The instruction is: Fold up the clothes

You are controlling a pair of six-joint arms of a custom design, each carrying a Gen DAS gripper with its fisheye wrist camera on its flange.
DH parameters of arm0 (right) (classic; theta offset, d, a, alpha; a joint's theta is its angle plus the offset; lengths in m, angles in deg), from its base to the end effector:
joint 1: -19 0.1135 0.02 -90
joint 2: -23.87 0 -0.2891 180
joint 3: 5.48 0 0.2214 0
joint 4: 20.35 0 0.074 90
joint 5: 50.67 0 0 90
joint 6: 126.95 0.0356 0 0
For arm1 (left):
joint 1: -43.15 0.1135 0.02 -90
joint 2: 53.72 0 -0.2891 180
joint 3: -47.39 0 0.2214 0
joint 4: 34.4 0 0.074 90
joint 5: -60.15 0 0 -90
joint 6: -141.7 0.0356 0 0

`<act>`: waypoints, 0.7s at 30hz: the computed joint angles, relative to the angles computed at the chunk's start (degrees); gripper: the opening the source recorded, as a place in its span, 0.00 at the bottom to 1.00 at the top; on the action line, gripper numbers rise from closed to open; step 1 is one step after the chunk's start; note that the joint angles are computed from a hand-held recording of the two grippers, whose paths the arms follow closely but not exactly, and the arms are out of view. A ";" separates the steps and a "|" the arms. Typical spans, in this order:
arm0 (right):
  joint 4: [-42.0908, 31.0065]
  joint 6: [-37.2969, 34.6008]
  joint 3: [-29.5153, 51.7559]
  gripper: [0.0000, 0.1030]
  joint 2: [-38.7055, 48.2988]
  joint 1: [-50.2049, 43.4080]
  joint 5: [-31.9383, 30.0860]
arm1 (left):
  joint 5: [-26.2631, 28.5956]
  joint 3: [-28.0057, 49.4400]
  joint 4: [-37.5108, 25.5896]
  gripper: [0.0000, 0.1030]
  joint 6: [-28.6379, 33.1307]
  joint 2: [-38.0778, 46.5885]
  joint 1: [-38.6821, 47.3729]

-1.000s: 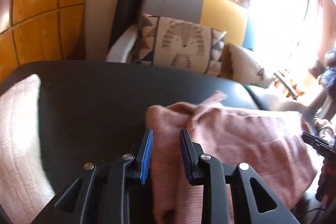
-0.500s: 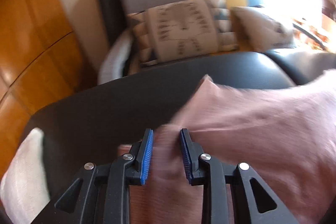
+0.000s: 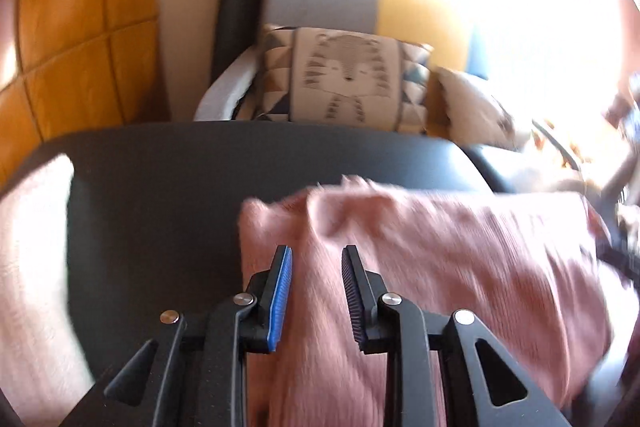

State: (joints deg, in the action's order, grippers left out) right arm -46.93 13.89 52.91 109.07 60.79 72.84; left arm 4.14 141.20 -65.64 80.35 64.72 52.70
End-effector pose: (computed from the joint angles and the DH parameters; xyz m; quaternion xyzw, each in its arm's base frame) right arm 0.2034 0.1554 0.2185 0.1620 0.8991 0.0284 0.4056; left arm 0.4145 0.0496 0.1898 0.2363 0.8873 -0.1722 0.3566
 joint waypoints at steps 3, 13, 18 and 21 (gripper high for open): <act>-6.14 7.06 -2.57 0.45 -4.57 3.71 2.15 | 3.16 0.47 -6.25 0.26 5.96 -0.19 3.50; -36.63 51.56 -6.97 0.46 -12.29 22.13 11.98 | 2.46 -1.26 -16.94 0.26 19.32 -0.89 8.10; -46.97 66.93 -7.21 0.46 -12.86 28.84 11.71 | 1.38 -1.69 -17.25 0.27 13.68 0.15 7.71; -41.99 62.91 -8.88 0.52 -13.68 27.94 11.20 | 0.66 -4.22 -14.23 0.29 13.04 -0.69 7.01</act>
State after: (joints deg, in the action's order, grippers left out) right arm -88.93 76.80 44.02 95.39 88.73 84.04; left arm 4.80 136.98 -79.88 93.39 64.03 59.71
